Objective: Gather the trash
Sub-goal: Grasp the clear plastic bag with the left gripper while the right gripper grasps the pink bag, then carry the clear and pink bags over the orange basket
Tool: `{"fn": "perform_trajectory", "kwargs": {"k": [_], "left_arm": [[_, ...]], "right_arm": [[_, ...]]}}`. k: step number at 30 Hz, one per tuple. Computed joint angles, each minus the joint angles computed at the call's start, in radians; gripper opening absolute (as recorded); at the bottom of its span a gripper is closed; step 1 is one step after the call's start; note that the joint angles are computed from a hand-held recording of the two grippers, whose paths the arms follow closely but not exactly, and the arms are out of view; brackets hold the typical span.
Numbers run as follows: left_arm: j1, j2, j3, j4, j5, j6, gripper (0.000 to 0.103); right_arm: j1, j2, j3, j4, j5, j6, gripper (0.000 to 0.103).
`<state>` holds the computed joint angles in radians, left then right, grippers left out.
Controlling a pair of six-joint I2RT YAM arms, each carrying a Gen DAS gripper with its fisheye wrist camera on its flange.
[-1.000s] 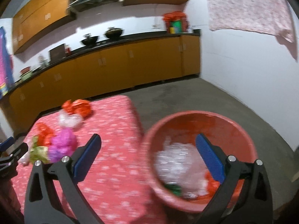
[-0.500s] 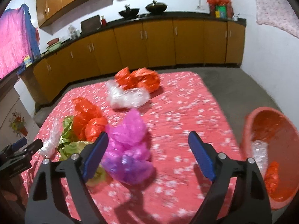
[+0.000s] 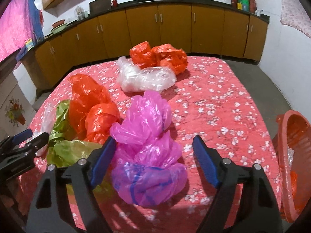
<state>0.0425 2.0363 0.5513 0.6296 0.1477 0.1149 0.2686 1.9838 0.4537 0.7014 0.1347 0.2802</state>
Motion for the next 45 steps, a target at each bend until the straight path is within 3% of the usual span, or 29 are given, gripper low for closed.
{"fn": "perform_trajectory", "kwargs": {"k": [6,12,20,25,37,45], "left_arm": [[0.004,0.031,0.051,-0.066,0.009,-0.030,0.072],[0.006,0.038,0.065,-0.072,0.011,-0.034,0.066],[0.003,0.039,0.067,-0.070,0.027,-0.019,0.045],[0.013,0.017,0.048,-0.070,0.043,-0.022,0.043],[-0.024,-0.279,-0.116,-0.075,0.087,-0.038,0.043],[-0.165,-0.512,-0.200,-0.144,0.068,-0.069,0.043]], "right_arm": [[-0.010,0.024,0.028,-0.041,-0.055,-0.005,0.066],[-0.034,0.006,0.000,-0.014,-0.053,0.007,0.064],[-0.066,-0.016,-0.043,0.007,-0.039,0.001,0.063],[-0.109,-0.040,-0.084,0.025,-0.049,-0.018,0.063],[-0.211,-0.266,-0.256,0.030,-0.081,-0.055,0.063],[-0.369,-0.584,-0.399,-0.081,-0.164,-0.130,0.063]]}}
